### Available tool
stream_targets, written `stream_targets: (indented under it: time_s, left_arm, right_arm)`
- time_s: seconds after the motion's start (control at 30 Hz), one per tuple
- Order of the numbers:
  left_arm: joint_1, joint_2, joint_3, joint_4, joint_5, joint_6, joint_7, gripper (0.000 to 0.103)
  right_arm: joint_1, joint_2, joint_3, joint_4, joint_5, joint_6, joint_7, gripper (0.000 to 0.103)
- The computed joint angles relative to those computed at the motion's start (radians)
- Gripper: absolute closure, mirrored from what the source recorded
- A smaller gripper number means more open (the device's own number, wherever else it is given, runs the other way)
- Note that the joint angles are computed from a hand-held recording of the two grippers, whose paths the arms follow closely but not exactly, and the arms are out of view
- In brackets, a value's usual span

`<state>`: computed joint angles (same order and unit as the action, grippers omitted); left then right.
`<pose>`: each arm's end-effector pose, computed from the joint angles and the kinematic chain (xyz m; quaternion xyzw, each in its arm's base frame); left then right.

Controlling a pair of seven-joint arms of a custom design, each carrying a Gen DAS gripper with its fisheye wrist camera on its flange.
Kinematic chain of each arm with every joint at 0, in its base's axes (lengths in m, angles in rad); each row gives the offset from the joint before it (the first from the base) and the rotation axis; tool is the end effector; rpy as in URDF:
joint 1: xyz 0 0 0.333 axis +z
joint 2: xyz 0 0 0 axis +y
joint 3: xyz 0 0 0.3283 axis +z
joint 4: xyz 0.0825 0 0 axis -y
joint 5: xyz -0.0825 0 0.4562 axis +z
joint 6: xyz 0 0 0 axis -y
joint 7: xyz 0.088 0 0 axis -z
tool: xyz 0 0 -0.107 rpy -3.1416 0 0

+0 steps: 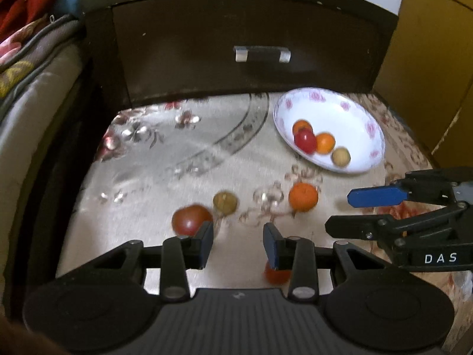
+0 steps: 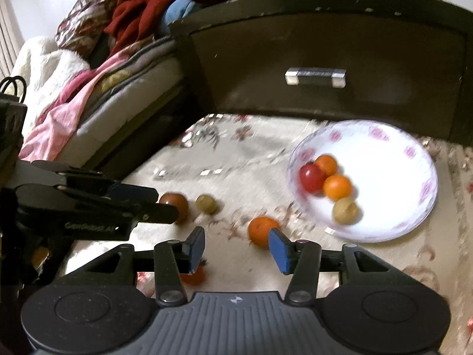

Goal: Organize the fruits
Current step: 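Lift both open grippers away from the bowl, then grasp the dark red tomato with the left gripper while the right gripper approaches a red tomato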

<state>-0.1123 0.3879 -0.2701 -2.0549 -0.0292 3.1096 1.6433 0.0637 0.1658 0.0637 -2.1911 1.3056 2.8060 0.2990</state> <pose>0.6472 -0.2481 0.2886 -0.5316 0.7773 -0.2980 0.1559 0.6179 0.0324 0.2953 -0.7254 0.5801 -0.1014 0.3563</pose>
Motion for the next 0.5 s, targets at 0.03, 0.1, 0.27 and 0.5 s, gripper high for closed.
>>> stream_targets:
  time_s: [0.03,0.1,0.27,0.5]
  left_arm:
    - [0.01,-0.005,-0.007,-0.01,-0.005,0.003,0.001,0.059]
    - [0.027,-0.008,-0.018,-0.019,-0.017,0.013,0.002,0.059]
    - [0.035,-0.002,-0.008,-0.016,-0.022,0.019,-0.018,0.059]
    - [0.011,0.025,0.028,0.009,0.005,-0.005,-0.024,0.059]
  right_arm:
    - [0.002,-0.003,0.0,-0.007,-0.015,-0.01,0.014,0.06]
    - [0.01,-0.009,0.004,-0.022,-0.039,-0.021,0.026,0.06]
    - [0.028,0.003,0.014,-0.032,-0.081,-0.051,0.036,0.06]
    - [0.026,0.056,0.033,-0.001,-0.083,-0.057,0.046,0.06]
